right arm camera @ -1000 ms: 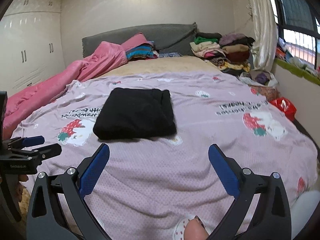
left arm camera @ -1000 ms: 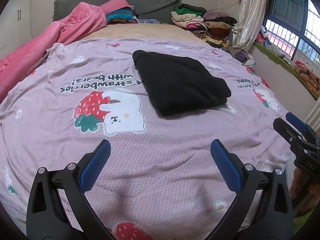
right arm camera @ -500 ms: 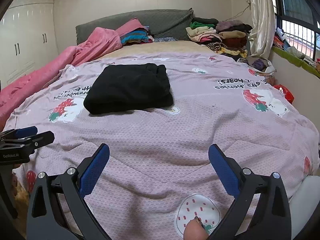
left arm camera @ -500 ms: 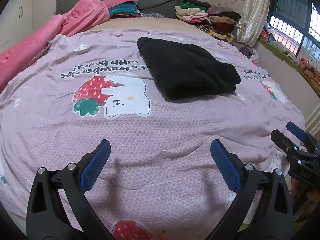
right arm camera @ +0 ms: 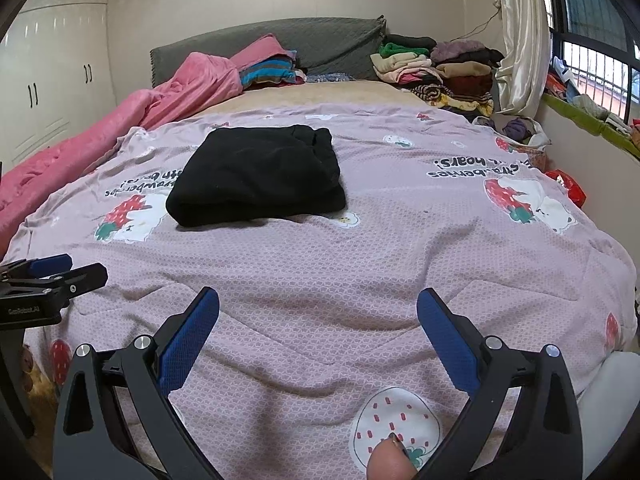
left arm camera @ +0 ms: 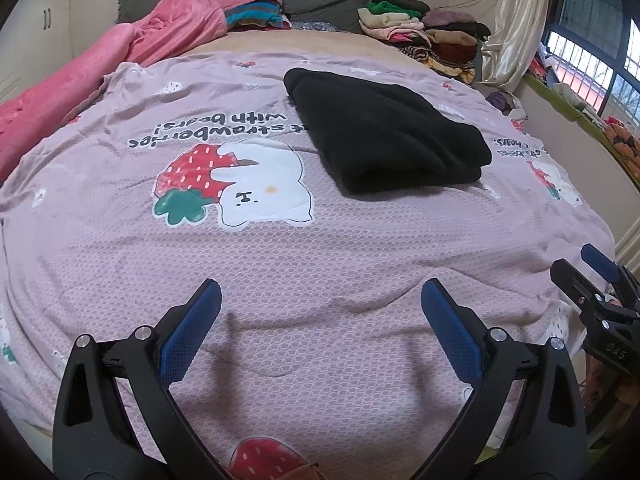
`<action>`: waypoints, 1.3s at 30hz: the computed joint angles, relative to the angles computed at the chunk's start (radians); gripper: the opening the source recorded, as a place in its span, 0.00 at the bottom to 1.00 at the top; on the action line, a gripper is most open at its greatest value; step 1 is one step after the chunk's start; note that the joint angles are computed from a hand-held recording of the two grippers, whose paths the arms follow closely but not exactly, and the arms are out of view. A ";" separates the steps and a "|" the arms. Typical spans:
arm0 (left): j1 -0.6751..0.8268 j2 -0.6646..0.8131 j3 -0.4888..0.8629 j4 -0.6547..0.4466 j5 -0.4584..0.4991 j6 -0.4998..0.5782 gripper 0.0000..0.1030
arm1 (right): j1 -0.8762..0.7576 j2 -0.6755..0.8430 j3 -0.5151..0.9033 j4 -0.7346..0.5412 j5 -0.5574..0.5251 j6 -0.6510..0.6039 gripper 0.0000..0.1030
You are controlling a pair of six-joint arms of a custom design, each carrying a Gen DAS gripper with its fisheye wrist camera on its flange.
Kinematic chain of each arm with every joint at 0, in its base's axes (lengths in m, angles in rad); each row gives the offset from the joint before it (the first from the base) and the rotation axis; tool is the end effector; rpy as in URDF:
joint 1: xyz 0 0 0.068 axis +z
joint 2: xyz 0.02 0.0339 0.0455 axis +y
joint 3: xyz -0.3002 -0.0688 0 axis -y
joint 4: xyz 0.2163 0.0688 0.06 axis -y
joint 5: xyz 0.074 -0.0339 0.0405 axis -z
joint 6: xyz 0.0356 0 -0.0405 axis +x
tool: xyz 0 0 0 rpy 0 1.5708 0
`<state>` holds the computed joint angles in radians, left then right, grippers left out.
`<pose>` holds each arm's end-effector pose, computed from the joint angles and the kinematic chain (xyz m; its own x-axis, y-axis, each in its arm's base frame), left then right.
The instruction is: Fold small clothes
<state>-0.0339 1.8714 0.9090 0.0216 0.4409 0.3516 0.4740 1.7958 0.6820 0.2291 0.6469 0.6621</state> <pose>0.3436 -0.0269 0.1712 -0.6611 0.3341 -0.6719 0.5428 0.8311 -0.1208 0.2777 0.1184 0.1593 -0.5580 0.2651 -0.7863 0.4039 0.9145 0.0217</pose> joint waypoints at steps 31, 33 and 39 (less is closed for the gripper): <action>0.002 -0.002 0.005 -0.009 -0.027 -0.004 0.91 | 0.004 0.002 0.002 -0.006 0.000 0.010 0.96; 0.002 -0.002 0.005 -0.007 -0.029 -0.006 0.91 | 0.004 0.004 0.004 -0.009 0.001 0.009 0.96; 0.001 0.000 0.007 -0.008 -0.036 -0.005 0.91 | 0.005 0.004 0.004 -0.009 0.001 0.011 0.96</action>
